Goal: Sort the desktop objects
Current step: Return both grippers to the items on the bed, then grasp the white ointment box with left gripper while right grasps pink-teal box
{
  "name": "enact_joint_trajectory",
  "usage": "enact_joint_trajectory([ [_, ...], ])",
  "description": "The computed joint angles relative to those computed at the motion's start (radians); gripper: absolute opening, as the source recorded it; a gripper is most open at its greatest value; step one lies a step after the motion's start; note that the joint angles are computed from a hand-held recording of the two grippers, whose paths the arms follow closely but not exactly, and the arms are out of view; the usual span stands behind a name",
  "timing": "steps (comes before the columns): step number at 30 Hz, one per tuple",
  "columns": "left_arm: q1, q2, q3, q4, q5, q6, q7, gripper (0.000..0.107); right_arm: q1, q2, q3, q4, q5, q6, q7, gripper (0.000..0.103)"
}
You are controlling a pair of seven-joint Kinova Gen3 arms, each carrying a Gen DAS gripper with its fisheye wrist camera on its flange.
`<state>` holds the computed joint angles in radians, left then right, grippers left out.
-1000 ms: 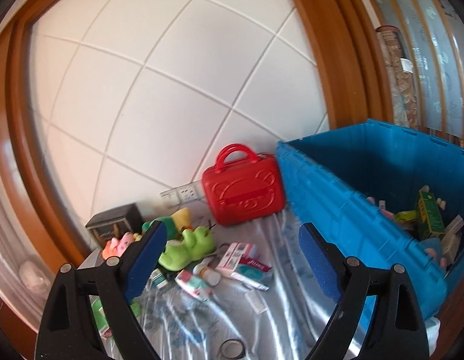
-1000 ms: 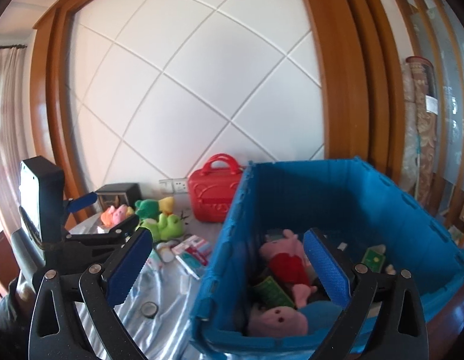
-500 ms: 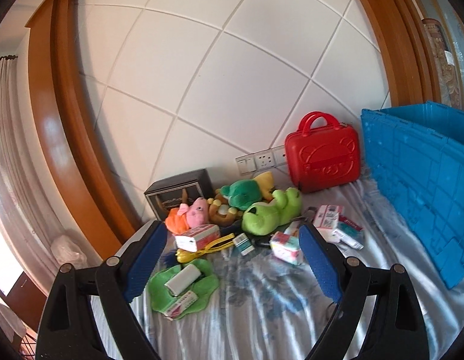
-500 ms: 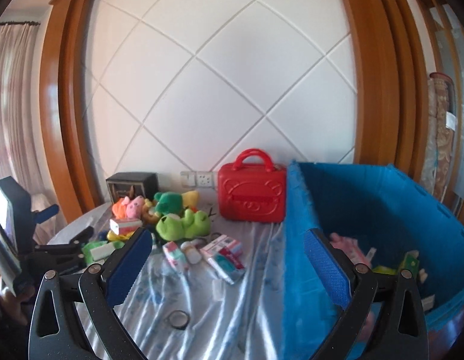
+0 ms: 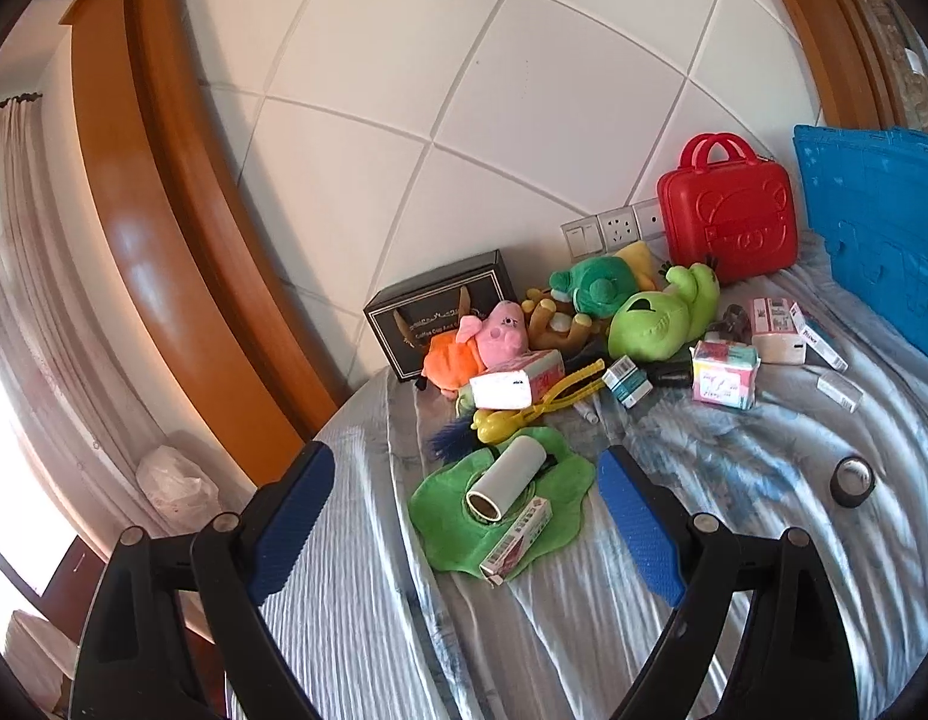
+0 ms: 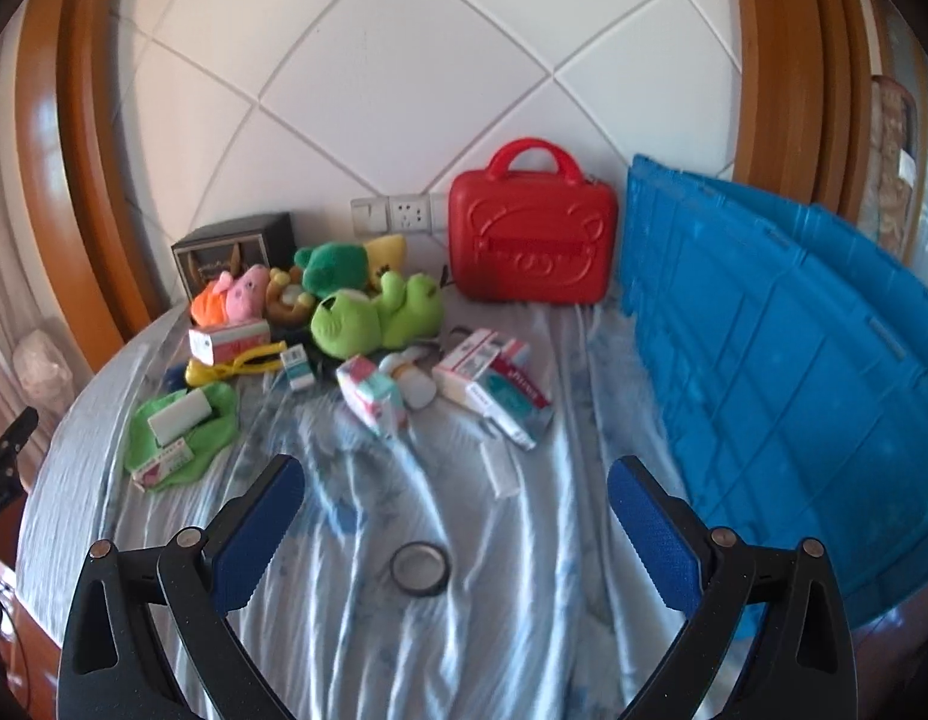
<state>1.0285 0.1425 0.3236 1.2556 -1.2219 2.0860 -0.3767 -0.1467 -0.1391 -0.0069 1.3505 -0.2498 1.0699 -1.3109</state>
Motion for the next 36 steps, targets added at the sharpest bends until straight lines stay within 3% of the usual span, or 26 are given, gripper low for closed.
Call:
enact_joint_trajectory([
  [10, -0.111, -0.088, 0.038, 0.175, 0.182, -0.042, 0.111, 0.09, -0.012, 0.069, -0.017, -0.023, -0.002, 0.022, 0.023, 0.103],
  [14, -0.18, -0.151, 0.021, 0.265, 0.248, -0.185, 0.108, 0.09, -0.021, 0.124, -0.036, -0.067, 0.006, 0.024, 0.051, 0.103],
  [24, 0.012, -0.226, -0.421, 0.413, 0.349, -0.591, -0.111, 0.09, -0.057, 0.273, -0.079, -0.201, 0.033, 0.036, 0.061, 0.103],
  [29, -0.034, -0.275, -0.504, 0.521, 0.432, -0.795, -0.192, 0.09, -0.089, 0.352, -0.092, -0.266, 0.07, 0.051, 0.021, 0.103],
  [31, 0.003, -0.299, -0.594, 0.551, 0.482, -0.876, -0.242, 0.086, -0.11, 0.392, -0.096, -0.305, 0.093, 0.064, 0.006, 0.103],
  [33, 0.023, -0.321, -0.683, 0.572, 0.549, -0.957, -0.311, 0.069, -0.127, 0.432, -0.099, -0.347, 0.109, 0.082, 0.0, 0.103],
  [36, -0.011, -0.322, -0.764, 0.597, 0.664, -1.046, -0.429, 0.057, -0.145, 0.486, -0.103, -0.396, 0.121, 0.1, 0.0, 0.103],
])
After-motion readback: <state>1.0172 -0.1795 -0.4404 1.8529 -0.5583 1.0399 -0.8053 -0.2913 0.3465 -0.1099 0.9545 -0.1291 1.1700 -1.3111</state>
